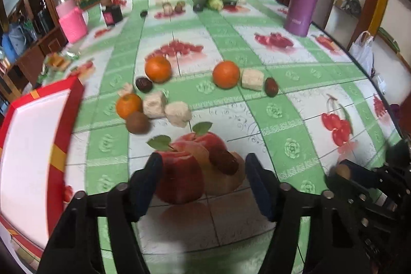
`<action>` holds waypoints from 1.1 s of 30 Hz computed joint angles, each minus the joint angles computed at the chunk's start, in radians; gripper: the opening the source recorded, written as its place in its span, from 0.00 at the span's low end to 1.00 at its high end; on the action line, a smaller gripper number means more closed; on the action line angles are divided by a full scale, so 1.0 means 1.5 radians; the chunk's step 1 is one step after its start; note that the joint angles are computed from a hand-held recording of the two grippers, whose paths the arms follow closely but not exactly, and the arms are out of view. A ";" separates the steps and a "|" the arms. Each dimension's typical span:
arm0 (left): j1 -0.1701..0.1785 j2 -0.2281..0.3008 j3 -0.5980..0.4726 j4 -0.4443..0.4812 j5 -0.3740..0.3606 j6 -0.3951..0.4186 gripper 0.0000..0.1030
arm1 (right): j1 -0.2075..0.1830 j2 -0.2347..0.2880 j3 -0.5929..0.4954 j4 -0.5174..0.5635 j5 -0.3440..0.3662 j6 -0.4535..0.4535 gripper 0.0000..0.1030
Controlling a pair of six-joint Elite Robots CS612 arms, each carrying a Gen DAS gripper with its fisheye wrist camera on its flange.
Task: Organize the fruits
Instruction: 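Grasp a brown kiwi with the right tool while the left tool grasps a dark red date, then carry both fruits into the red-rimmed white tray and open both tools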
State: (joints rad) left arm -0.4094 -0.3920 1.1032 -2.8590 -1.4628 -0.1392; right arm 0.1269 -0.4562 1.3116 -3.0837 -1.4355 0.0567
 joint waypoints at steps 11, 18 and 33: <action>0.008 0.011 -0.011 -0.020 -0.051 0.026 0.27 | -0.003 0.002 -0.002 -0.003 0.012 0.002 0.23; 0.016 -0.019 0.049 -0.092 -0.047 0.028 0.27 | -0.002 0.002 -0.008 0.014 0.011 0.023 0.23; 0.063 -0.077 0.190 -0.275 0.213 -0.078 0.27 | 0.049 0.039 -0.134 0.068 0.109 -0.027 0.24</action>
